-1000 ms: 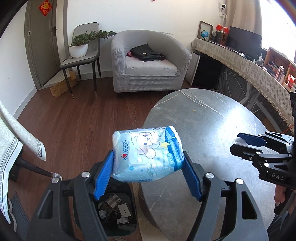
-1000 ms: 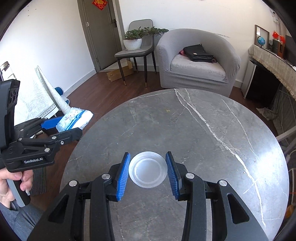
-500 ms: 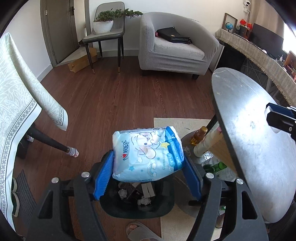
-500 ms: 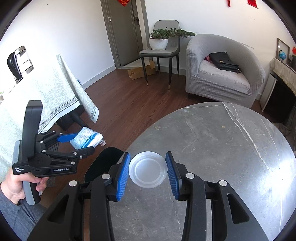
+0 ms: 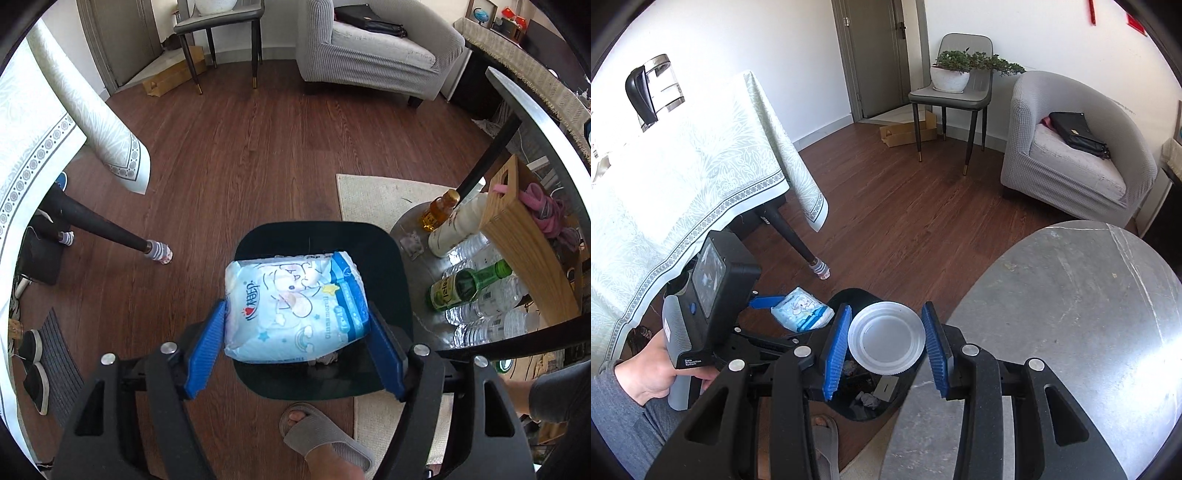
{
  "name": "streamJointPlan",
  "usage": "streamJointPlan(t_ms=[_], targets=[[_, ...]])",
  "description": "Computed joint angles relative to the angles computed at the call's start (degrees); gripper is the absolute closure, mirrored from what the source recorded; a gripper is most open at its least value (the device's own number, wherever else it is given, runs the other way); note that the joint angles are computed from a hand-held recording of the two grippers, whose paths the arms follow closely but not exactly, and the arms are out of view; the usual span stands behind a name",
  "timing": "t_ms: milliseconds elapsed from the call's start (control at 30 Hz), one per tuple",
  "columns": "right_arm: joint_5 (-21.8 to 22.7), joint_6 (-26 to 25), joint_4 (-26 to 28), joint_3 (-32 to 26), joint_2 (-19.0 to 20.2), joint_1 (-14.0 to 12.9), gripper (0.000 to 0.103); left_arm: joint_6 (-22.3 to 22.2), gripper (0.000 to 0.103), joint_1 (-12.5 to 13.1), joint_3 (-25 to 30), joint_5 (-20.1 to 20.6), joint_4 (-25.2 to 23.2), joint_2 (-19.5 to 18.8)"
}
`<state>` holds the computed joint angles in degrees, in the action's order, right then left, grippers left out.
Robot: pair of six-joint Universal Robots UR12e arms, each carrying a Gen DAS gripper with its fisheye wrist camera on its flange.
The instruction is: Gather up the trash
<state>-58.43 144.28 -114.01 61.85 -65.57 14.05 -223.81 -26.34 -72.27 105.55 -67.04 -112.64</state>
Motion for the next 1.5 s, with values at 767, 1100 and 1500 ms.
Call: streamJointPlan(t_ms=[767, 1100, 1500], targets=[[-10.8, 2.9, 3.6, 2.6, 2.7, 7.4, 0.063, -2.2, 0.062, -0.9, -10.4, 10.5, 19.6, 9.4], [-18.3, 2.2, 2.7, 4.4, 4.3, 9.0, 0.047, -0.4, 0.070, -1.9, -8.0, 14.2, 24.7, 8.9], [-15.0, -1.3, 0.6, 7.2, 1.6, 7.9, 0.047, 1.0, 0.071, -3.3, -4.7, 19.5, 27.2, 7.5]])
